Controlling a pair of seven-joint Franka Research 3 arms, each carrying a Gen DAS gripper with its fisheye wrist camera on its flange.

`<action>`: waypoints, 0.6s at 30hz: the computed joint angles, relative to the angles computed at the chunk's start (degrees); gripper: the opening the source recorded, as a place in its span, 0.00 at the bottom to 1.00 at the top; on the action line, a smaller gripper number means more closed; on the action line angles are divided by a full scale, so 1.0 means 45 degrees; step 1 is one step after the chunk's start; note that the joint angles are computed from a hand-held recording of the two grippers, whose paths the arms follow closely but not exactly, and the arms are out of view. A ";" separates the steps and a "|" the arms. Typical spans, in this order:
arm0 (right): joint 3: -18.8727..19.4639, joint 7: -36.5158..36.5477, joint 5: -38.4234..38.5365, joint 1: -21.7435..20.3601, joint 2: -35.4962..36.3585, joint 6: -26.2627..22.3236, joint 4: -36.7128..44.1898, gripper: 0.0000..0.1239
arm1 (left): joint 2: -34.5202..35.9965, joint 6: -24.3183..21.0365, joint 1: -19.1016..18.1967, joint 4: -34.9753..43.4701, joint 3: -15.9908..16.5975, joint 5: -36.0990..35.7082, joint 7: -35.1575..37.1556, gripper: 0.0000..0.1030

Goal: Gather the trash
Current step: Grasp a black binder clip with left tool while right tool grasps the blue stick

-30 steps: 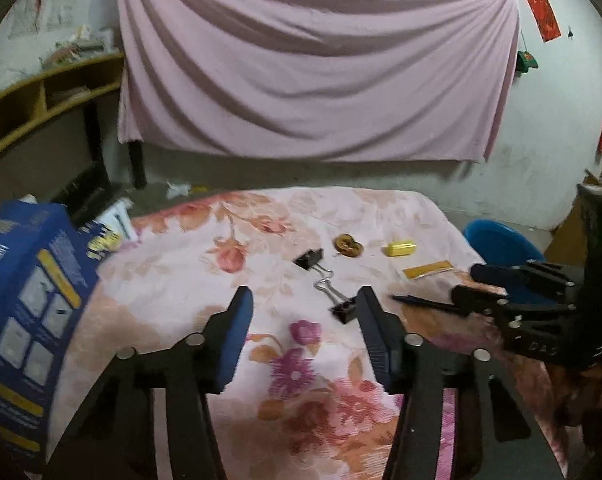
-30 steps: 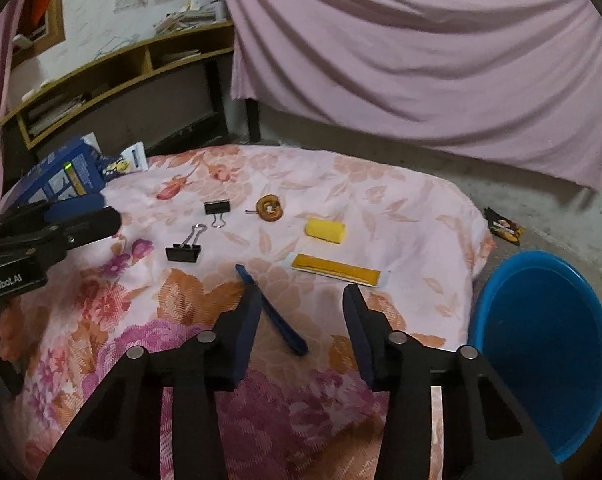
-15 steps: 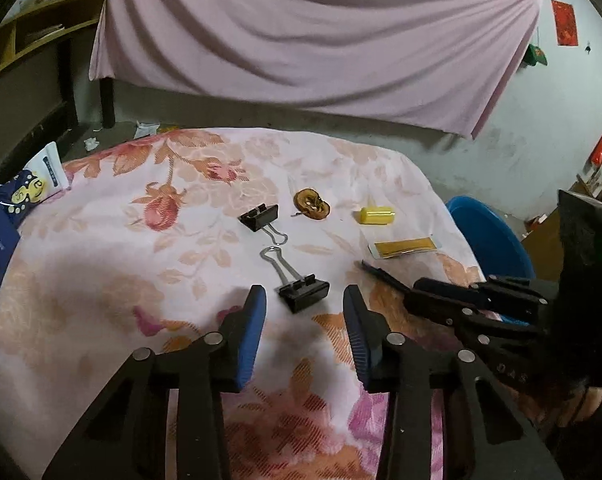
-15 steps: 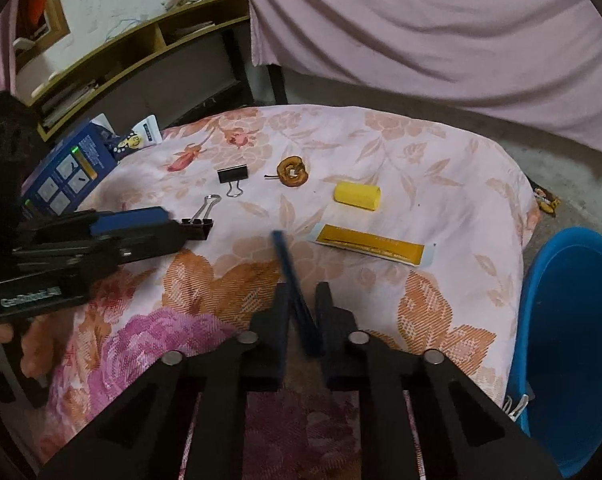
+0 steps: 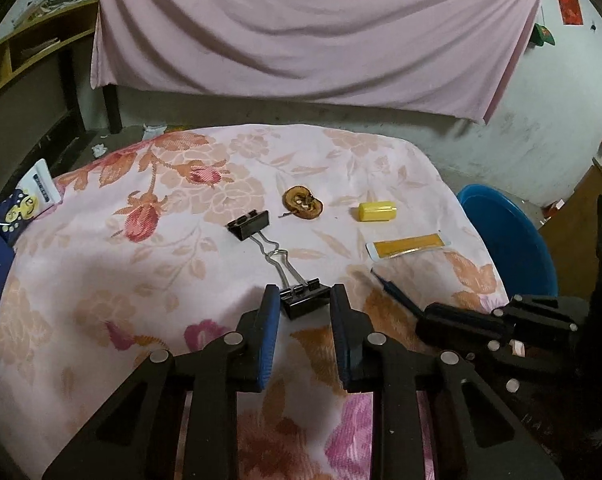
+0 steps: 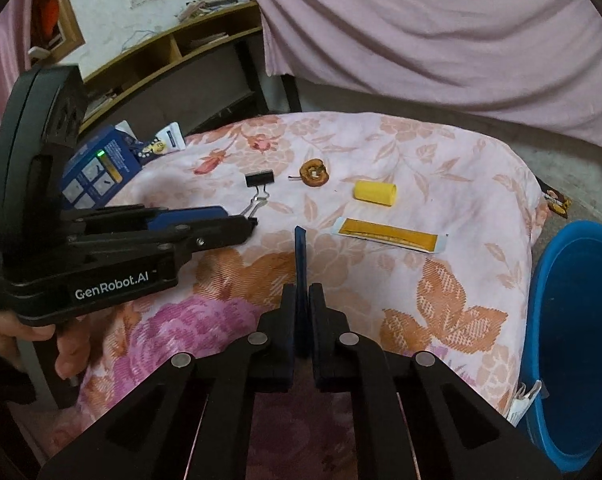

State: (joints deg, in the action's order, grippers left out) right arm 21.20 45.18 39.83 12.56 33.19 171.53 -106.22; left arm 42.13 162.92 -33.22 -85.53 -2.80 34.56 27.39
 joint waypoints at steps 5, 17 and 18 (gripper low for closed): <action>0.2352 -0.1915 0.1548 -0.1855 -0.0240 0.1722 -0.0934 0.03 | -0.0630 0.1110 -0.1028 -0.0991 0.1300 0.1201 -0.1921 0.00; 0.5250 -0.1837 0.0977 -0.4477 0.0129 0.4283 -0.2077 0.04 | 0.0224 0.0121 -0.0402 0.0283 0.0350 0.0779 -0.2028 0.25; 0.5049 -0.1646 0.0858 -0.4340 0.0115 0.4238 -0.2033 0.04 | 0.0361 0.0206 -0.0298 0.0446 0.0267 0.0697 -0.1870 0.35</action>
State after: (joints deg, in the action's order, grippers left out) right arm 43.92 37.77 43.69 -6.97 33.71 190.60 -115.37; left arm 43.76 163.85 -34.56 -83.52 -1.60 37.70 18.98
